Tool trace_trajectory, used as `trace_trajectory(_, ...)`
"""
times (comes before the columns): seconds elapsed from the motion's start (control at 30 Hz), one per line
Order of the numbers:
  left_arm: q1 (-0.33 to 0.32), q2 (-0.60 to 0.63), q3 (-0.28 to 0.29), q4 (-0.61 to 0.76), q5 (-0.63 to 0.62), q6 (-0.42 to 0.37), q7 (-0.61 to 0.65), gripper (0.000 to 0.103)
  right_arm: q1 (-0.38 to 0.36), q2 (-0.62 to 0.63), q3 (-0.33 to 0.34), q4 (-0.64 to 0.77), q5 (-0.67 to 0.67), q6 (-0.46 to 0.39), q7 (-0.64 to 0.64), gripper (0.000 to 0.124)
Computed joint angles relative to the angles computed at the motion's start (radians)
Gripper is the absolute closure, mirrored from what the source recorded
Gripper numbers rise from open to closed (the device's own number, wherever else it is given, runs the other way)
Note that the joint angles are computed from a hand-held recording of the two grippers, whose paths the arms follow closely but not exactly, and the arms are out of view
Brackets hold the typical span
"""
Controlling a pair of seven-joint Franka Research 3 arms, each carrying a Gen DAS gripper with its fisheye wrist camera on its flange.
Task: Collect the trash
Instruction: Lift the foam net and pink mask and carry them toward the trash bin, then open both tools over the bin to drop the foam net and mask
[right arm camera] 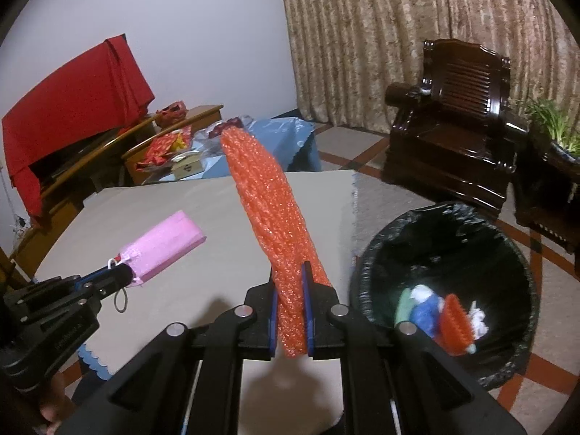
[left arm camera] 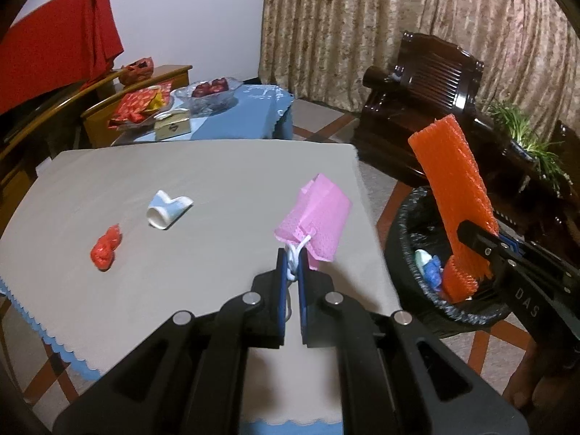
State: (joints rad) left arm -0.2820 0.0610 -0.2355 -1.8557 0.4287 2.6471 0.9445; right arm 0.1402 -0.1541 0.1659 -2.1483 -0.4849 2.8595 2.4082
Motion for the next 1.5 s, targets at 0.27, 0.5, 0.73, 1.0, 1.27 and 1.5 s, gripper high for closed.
trace_trajectory(0.27,-0.062,0.087,-0.014,0.111,0.070,-0.047,-0.063,0.098,-0.041,-0.048,-0.029,-0.065,0.057,0.015,-0.100,0.113)
trace_trajectory(0.5,-0.129,0.200,-0.022,0.231,0.070,-0.061,-0.071,0.098,-0.099,-0.073,-0.063,-0.134,0.140,0.025,-0.212,0.113)
trace_trajectory(0.73,-0.196,0.327,-0.016,0.367,0.042,-0.075,-0.035,0.098,-0.158,-0.067,-0.080,-0.184,0.197,0.051,-0.282,0.113)
trace_trajectory(1.0,-0.272,0.518,-0.003,0.612,-0.005,-0.142,0.039,0.098,-0.202,-0.013,-0.107,-0.189,0.231,0.068,-0.330,0.113)
trace_trajectory(1.27,-0.325,0.713,0.014,0.850,-0.085,-0.240,0.175,0.064,-0.210,0.047,-0.149,-0.179,0.227,0.057,-0.310,0.074)
trace_trajectory(1.5,-0.297,0.603,0.045,0.643,-0.068,-0.179,0.156,0.057,-0.192,0.012,-0.151,-0.245,0.253,0.058,-0.296,0.070)
